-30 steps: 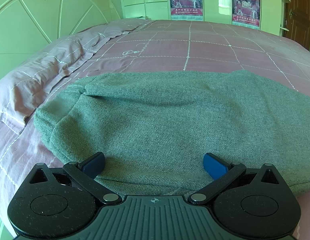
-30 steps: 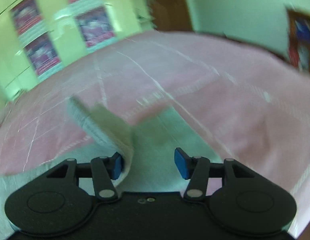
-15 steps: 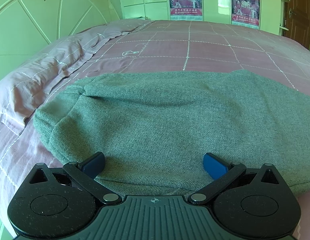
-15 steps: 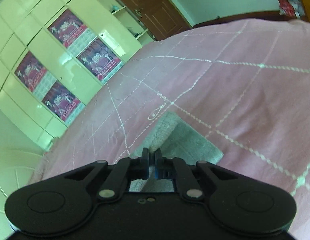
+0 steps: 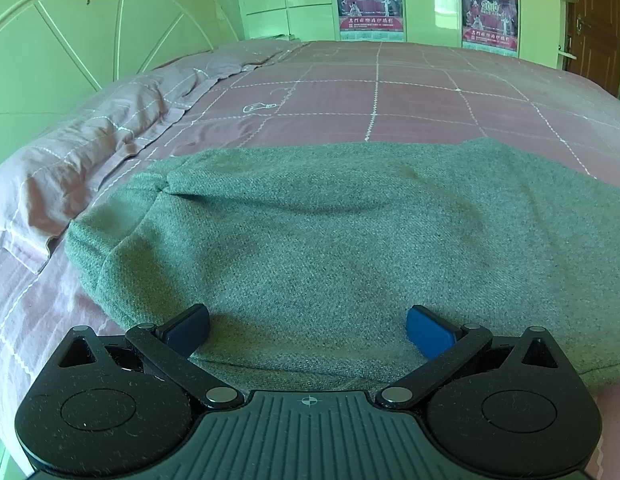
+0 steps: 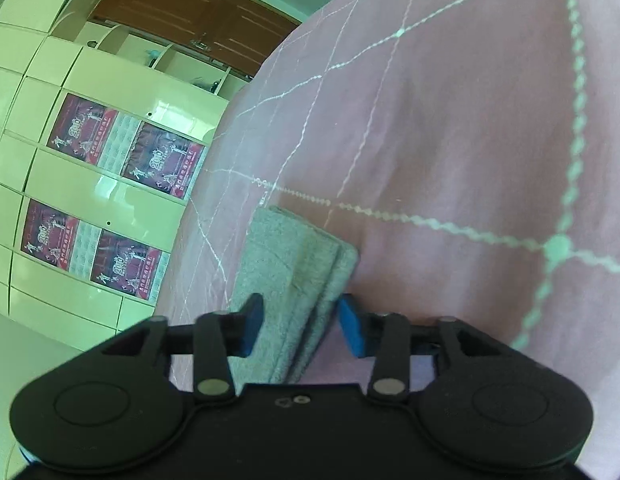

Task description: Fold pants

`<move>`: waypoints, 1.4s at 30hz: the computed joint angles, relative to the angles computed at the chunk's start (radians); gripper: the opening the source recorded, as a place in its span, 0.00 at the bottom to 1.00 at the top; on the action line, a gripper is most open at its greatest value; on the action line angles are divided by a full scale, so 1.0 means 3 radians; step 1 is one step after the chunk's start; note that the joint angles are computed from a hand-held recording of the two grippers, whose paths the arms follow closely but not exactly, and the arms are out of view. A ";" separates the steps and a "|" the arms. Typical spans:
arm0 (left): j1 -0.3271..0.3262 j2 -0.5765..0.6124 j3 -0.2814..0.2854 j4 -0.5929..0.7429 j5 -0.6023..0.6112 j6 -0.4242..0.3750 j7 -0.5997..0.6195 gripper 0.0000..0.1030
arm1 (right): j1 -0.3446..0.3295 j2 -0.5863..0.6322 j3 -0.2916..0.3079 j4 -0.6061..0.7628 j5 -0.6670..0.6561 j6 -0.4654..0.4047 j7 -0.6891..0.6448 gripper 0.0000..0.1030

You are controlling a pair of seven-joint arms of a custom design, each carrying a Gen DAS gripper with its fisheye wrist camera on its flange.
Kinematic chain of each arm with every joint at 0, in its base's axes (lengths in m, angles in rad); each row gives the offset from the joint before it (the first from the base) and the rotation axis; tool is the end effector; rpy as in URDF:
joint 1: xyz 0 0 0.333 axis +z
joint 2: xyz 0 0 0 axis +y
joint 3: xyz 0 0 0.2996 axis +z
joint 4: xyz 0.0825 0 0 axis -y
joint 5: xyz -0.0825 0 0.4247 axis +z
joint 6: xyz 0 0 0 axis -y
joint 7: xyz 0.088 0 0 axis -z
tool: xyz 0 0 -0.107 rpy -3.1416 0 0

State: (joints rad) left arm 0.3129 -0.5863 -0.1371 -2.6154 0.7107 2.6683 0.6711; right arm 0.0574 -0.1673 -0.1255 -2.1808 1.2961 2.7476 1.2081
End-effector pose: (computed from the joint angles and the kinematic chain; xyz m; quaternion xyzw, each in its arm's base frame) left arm 0.4492 0.0600 0.4707 -0.7964 0.4547 -0.1385 0.3740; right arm 0.5712 -0.0799 0.4862 -0.3328 0.7942 -0.0075 0.5084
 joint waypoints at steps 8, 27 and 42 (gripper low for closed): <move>-0.0009 0.0030 -0.0006 0.0022 0.0006 -0.0006 -0.0013 1.00 | 0.0156 -0.0293 -0.0012 0.0028 0.0453 0.0303 -0.1172 0.03; 0.0221 -0.0688 -0.0060 -0.0306 0.0277 -0.0361 -0.0514 1.00 | 0.0787 0.0173 0.0181 0.0828 -0.0684 -0.0861 -0.1595 0.34; 0.0648 0.0028 0.0381 -0.0002 -0.0168 0.0096 -0.0627 1.00 | 0.1059 0.2695 0.1005 0.4018 -0.2369 -0.2087 -0.0734 0.32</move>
